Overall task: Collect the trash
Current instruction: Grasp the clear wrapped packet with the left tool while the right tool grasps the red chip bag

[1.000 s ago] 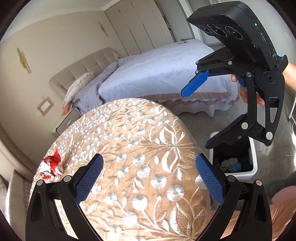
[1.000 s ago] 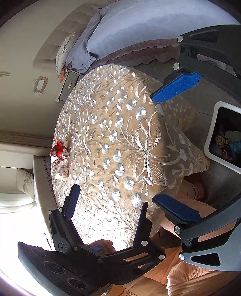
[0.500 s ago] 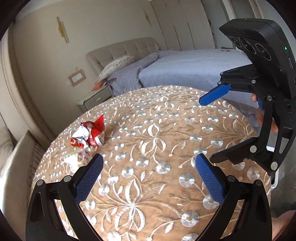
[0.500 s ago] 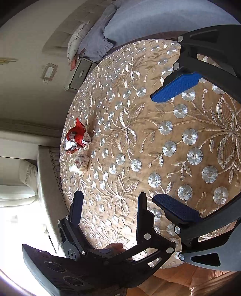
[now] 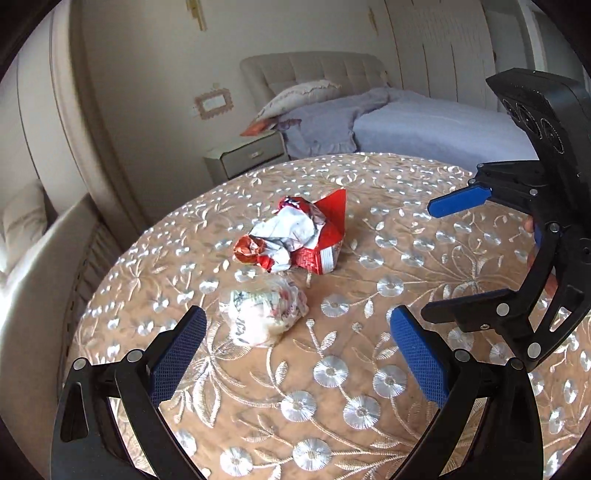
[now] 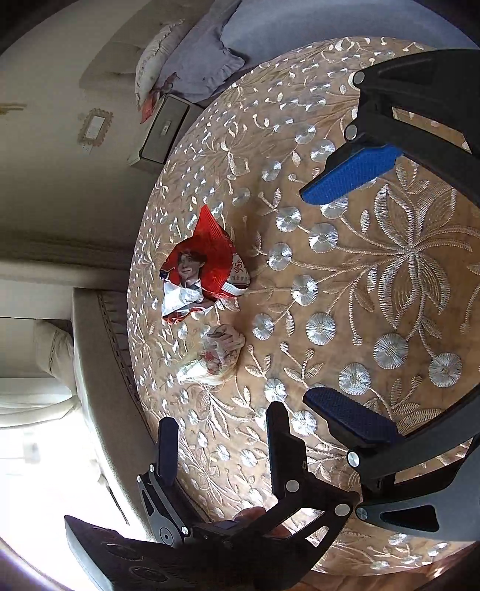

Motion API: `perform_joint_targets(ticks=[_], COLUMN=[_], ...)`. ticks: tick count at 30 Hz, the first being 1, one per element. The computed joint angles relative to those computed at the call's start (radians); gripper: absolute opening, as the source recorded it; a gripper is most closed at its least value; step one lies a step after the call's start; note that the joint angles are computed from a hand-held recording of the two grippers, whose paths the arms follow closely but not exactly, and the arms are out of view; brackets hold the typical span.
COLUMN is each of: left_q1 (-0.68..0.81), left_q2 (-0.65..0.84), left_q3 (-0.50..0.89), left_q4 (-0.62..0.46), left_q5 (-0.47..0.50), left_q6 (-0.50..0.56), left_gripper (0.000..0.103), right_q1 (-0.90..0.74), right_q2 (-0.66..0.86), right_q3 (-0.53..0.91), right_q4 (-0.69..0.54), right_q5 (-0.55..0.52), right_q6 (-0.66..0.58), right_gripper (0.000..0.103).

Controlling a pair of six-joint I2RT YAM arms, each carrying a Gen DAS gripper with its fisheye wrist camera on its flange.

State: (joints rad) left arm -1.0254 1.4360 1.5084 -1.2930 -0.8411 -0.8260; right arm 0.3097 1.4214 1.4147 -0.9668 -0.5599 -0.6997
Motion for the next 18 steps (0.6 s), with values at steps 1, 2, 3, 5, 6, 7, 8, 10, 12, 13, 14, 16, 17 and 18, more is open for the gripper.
perform_joint_targets(ticks=[1,2,3,5,6,7,8,10,12,13,14,16,17,18], left_q1=[0.039,0.078,0.116,0.187,0.219,0.247,0.268,0.305,0.327,0.337,0.347,0.367,0.373,0.376], left_q2=[-0.015,-0.033,-0.047,-0.079,-0.093,-0.102,-0.111,-0.104,-0.100,-0.103,-0.106,-0.122,-0.126,-0.128], left_q3=[-0.020,-0.040,-0.058,-0.095,-0.112,-0.127,-0.143,-0.154,-0.169,-0.180,-0.190,-0.214,-0.219,-0.223], left_q4=[0.024,0.050,0.081,0.144,0.170,0.193,0.213,0.225,0.241,0.250,0.263,0.300,0.311,0.320], left_q5=[0.019,0.042,0.073,0.145,0.176,0.203,0.225,0.259,0.281,0.292,0.306,0.351,0.369,0.385], left_q6=[0.027,0.054,0.083,0.139,0.163,0.187,0.206,0.233,0.254,0.261,0.271,0.291,0.294,0.299], left_gripper=[0.098,0.098,0.098,0.098,0.098,0.098,0.098,0.098,0.097,0.097,0.091,0.075,0.061,0.053], right_q1=[0.016,0.033,0.047,0.075,0.087,0.097,0.106,0.123,0.141,0.148,0.155,0.168,0.171,0.174], right_q2=[0.037,0.070,0.100,0.155,0.179,0.203,0.226,0.267,0.310,0.321,0.334,0.339,0.347,0.349], right_q3=[0.028,0.052,0.076,0.120,0.141,0.161,0.183,0.220,0.260,0.267,0.277,0.271,0.281,0.284], right_q4=[0.012,0.022,0.034,0.051,0.059,0.063,0.060,0.059,0.053,0.059,0.061,0.084,0.072,0.066], right_q5=[0.007,0.015,0.023,0.044,0.056,0.065,0.070,0.080,0.090,0.096,0.098,0.110,0.100,0.089], right_q6=[0.023,0.049,0.074,0.107,0.119,0.131,0.139,0.158,0.172,0.181,0.187,0.208,0.209,0.214], right_gripper=[0.099,0.099,0.099,0.098,0.099,0.099,0.099,0.099,0.099,0.099,0.099,0.098,0.093,0.073])
